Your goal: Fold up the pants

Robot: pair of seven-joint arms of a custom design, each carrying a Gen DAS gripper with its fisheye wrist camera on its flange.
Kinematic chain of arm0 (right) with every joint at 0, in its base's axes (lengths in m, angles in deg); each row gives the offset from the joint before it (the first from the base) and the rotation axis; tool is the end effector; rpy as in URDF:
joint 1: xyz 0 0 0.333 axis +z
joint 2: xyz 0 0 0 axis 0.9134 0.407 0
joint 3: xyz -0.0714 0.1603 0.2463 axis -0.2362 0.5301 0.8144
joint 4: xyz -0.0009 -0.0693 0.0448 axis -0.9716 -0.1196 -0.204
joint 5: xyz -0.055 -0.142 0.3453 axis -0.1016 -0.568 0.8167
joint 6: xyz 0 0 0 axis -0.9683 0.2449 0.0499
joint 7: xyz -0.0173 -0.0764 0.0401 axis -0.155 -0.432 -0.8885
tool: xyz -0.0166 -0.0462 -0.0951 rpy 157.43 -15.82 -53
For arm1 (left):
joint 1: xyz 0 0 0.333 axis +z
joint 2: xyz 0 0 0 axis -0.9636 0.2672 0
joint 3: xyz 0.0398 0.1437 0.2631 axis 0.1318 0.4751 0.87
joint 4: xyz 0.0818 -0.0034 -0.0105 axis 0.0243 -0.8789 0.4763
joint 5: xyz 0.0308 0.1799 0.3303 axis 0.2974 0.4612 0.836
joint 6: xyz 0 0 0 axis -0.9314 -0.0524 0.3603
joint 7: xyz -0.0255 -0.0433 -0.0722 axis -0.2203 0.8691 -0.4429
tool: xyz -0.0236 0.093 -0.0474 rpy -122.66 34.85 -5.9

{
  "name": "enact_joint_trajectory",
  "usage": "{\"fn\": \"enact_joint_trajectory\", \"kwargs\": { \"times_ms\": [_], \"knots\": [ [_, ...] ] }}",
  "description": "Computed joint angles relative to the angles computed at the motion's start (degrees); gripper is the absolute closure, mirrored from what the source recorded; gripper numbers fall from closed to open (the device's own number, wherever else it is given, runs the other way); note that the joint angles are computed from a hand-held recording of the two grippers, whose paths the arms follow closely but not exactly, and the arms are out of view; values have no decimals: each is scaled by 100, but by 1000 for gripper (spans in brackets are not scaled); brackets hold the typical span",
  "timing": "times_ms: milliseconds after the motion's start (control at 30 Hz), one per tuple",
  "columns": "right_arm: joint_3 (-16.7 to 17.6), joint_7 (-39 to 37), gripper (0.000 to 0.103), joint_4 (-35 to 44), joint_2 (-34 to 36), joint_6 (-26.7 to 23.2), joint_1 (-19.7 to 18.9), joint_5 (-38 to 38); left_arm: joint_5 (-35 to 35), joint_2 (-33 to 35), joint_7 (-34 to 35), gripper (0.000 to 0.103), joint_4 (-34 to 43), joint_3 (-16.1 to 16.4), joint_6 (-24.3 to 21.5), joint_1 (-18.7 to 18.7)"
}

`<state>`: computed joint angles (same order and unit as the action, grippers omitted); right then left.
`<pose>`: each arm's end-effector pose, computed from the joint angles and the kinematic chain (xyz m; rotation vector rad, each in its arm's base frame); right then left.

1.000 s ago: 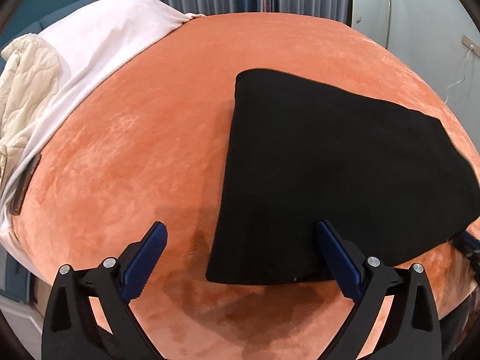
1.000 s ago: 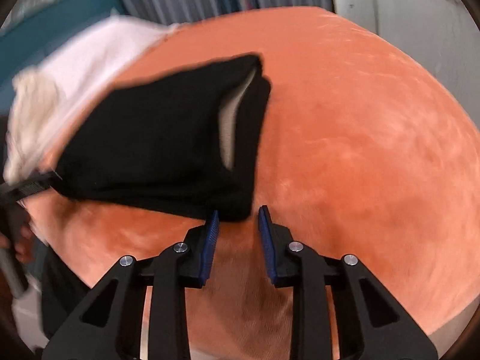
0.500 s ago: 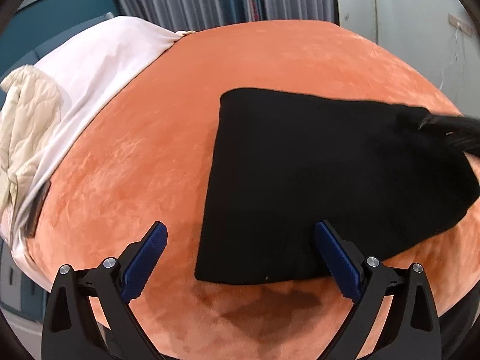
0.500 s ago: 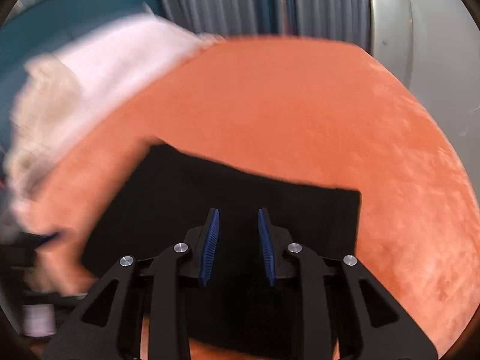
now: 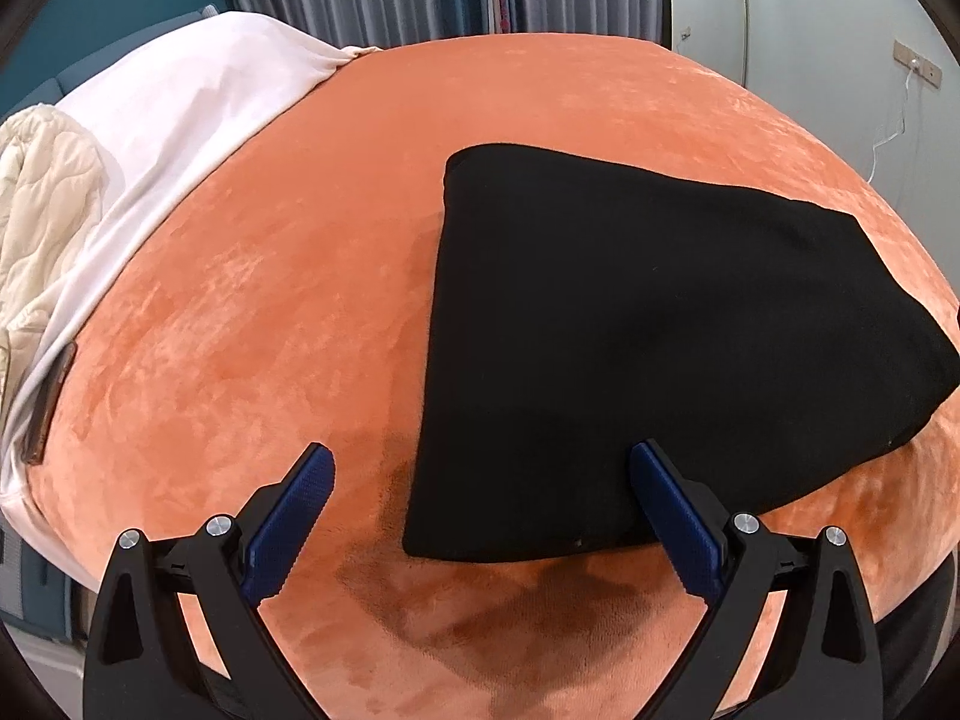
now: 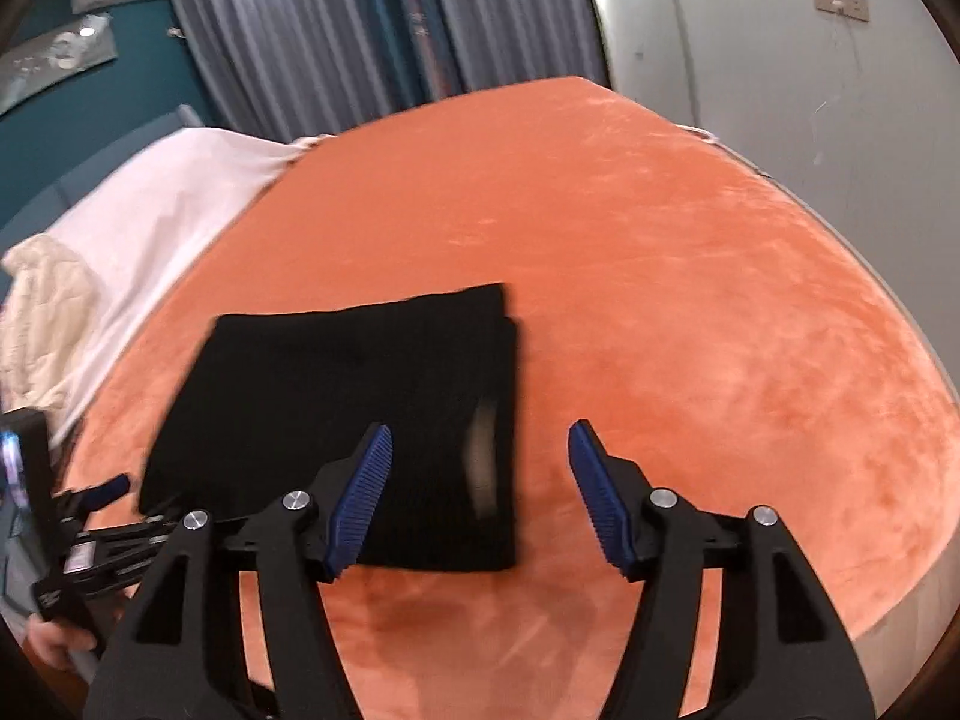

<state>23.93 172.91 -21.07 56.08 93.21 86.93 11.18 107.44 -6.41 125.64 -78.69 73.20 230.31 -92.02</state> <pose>0.6341 0.2887 0.5362 -1.6490 1.6897 -0.4752 0.6587 -0.2296 0.4729 -1.8383 1.7952 -0.5274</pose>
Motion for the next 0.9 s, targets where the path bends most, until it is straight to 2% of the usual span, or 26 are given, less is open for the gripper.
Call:
{"fn": "enact_joint_trajectory", "kwargs": {
  "times_ms": [67, 133, 167, 200, 233, 267, 300, 333, 367, 467, 567, 600, 667, 767, 900],
  "knots": [
    [188, -442, 44, 218, 202, -69, -110, 122, -29, -7, 15, 5, -35, -9, 34, 17],
    [29, -529, 44, 748, 582, -673, 127, -87, -99, -12, 81, 5, -78, -30, 101, 60],
    [1, -559, 38, 840, 752, -910, 127, -52, -221, -18, 200, 5, -106, -76, 131, 122],
    [171, -581, 38, 733, 739, -827, -72, 384, -414, -69, 374, 5, -178, -140, 164, 221],
    [356, -606, 38, 478, 621, -498, -285, 852, -663, -157, 567, 5, -300, -221, 287, 344],
    [631, -747, 38, 71, 382, -148, -606, 1500, -1196, -337, 914, 6, -558, -409, 550, 603],
    [711, -834, 37, -197, 203, 70, -728, 1805, -1721, -426, 1279, 6, -689, -539, 693, 785],
    [766, -939, 24, -436, 37, 263, -826, 2057, -2647, -515, 1870, 6, -840, -865, 856, 1167],
    [897, -1141, 8, -601, -98, 308, -997, 2440, -3495, -510, 2421, 6, -843, -1122, 831, 1468],
    [1566, -2330, 7, -790, -205, 267, -1683, 4234, -5505, -211, 3420, 6, -498, -1605, 299, 2113],
    [2092, -3338, 7, -703, -13, 70, -2170, 5963, -7061, 98, 3829, 6, -266, -1861, -32, 2495],
    [2215, -3561, 7, -599, 129, -59, -2278, 6453, -7356, 186, 3946, 6, -182, -1888, -131, 2542],
    [2140, -3547, 5, -502, 258, -140, -2193, 6715, -7596, 329, 4014, 6, -8, -1820, -242, 2481],
    [1798, -3342, 5, -386, 271, -126, -1825, 6466, -7809, 538, 4162, 6, 270, -1701, -337, 2306],
    [1463, -3180, 5, 65, 555, -282, -1483, 6361, -7698, 713, 4026, 6, 516, -1515, -239, 2006]
  ]
}}
